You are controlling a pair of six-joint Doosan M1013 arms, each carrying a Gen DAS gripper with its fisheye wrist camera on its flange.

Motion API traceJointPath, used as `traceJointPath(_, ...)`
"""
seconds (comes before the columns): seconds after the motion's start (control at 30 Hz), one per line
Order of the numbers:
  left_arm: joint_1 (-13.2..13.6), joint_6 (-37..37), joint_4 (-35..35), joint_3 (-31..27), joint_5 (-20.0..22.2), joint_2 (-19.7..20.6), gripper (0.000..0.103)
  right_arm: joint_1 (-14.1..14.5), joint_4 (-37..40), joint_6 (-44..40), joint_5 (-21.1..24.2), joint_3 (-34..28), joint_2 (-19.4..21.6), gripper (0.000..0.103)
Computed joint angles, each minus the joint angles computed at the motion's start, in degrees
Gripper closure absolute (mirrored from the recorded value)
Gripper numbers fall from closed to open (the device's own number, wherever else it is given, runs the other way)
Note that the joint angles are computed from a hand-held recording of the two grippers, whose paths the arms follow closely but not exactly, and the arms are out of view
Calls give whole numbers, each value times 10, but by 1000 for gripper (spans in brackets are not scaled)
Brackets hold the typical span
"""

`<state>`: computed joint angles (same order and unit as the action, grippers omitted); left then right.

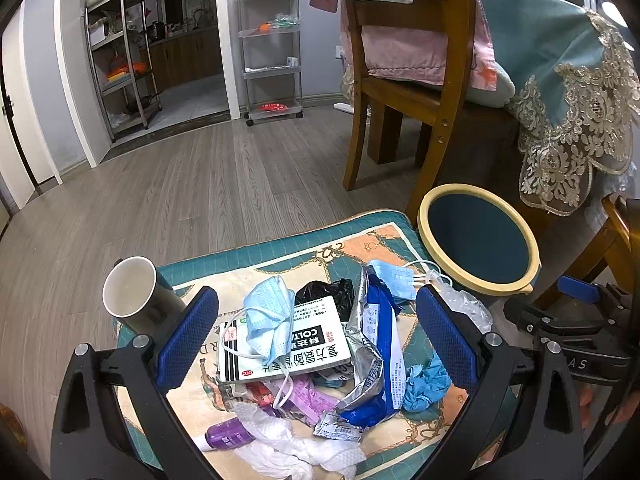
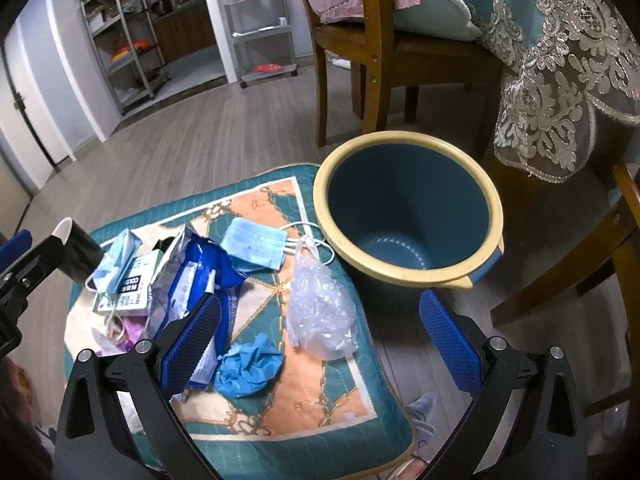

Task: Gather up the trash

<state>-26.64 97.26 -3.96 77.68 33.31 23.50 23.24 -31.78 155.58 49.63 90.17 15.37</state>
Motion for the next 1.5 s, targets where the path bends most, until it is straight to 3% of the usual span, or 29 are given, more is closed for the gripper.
traceJointPath(0.4, 4, 2, -2, -2, 2, 2, 6, -2, 7, -1, 6, 0, 2, 4)
traceJointPath(0.5, 13, 40, -25, -4, -9, 6, 6, 1, -20, 11, 21, 1, 7, 4)
traceJointPath(0.57, 13, -6, 32, -6, -20, 11, 6, -1, -22, 18, 33, 0, 11, 4)
traceJointPath(0.7, 20, -83, 97, -34, 17, 36, 6, -19, 24, 3, 18, 4, 17, 4)
traceJointPath(0.9, 44, -124, 54, -72, 89, 66, 6, -42, 75, 8, -13, 20, 15, 4)
traceJointPath(1.1, 41, -53, 11, -74, 102, 74, 7, -47, 120, -38, -42, 18, 24, 5)
traceJointPath(1.27, 34, -16, -6, -80, 128, 82, 18, -41, 148, -101, -36, 2, 42, 9)
traceJointPath(1.5, 30, 1, 3, -97, 182, 98, 53, -43, 185, -149, -19, -11, 59, 60)
